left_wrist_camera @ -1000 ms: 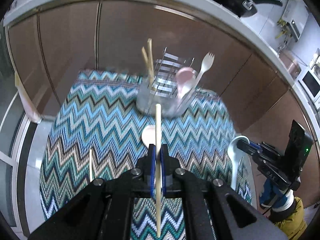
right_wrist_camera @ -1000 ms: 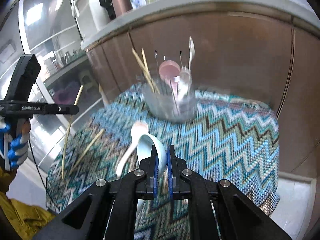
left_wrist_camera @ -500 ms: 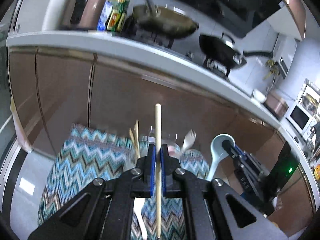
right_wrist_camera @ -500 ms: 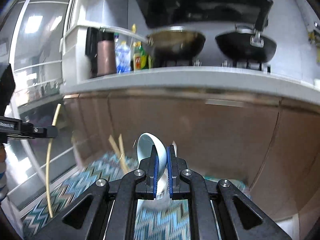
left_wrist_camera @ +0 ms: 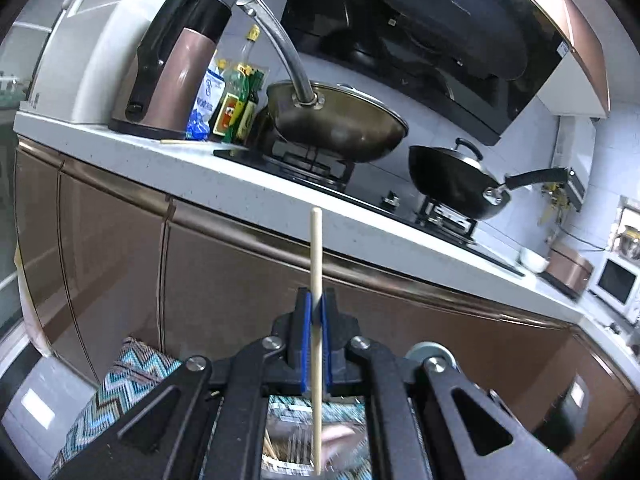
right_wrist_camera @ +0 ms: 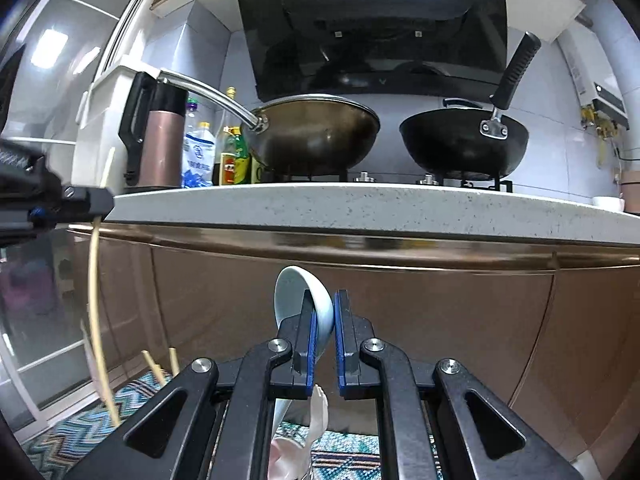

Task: Organize utensils
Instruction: 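Lower the chopstick into the utensil cup with the left tool while the right tool inserts the blue spoon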

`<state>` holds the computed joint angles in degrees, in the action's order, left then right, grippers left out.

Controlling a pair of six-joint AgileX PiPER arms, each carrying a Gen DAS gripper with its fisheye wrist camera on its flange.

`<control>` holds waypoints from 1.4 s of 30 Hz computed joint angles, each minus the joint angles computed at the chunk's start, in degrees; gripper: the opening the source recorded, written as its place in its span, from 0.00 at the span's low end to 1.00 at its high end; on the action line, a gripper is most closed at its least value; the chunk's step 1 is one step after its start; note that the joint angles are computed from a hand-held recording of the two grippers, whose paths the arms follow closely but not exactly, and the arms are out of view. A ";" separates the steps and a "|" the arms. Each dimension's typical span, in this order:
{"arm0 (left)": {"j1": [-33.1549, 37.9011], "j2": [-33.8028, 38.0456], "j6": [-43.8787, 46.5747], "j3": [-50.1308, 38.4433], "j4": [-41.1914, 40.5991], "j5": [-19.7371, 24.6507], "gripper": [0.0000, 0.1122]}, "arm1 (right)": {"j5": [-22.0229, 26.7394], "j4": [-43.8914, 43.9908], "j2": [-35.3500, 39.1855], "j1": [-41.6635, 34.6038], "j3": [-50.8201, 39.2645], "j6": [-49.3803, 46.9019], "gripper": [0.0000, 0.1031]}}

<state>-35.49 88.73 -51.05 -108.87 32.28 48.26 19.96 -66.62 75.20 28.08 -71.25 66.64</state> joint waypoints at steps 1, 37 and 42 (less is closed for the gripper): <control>0.04 0.78 -0.85 0.27 1.08 -0.82 0.04 | 0.37 -3.94 0.42 0.14 0.66 3.90 0.08; -5.10 0.45 -26.60 24.27 30.86 -6.93 0.07 | 13.66 -30.69 0.64 9.57 16.88 32.54 0.15; -6.48 -3.63 -24.07 25.69 29.05 -4.28 0.17 | 14.39 -26.42 -2.02 10.65 17.47 28.42 0.21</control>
<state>-41.97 85.11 -75.12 -83.19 61.33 43.98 34.35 -93.04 73.18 38.73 -53.79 95.06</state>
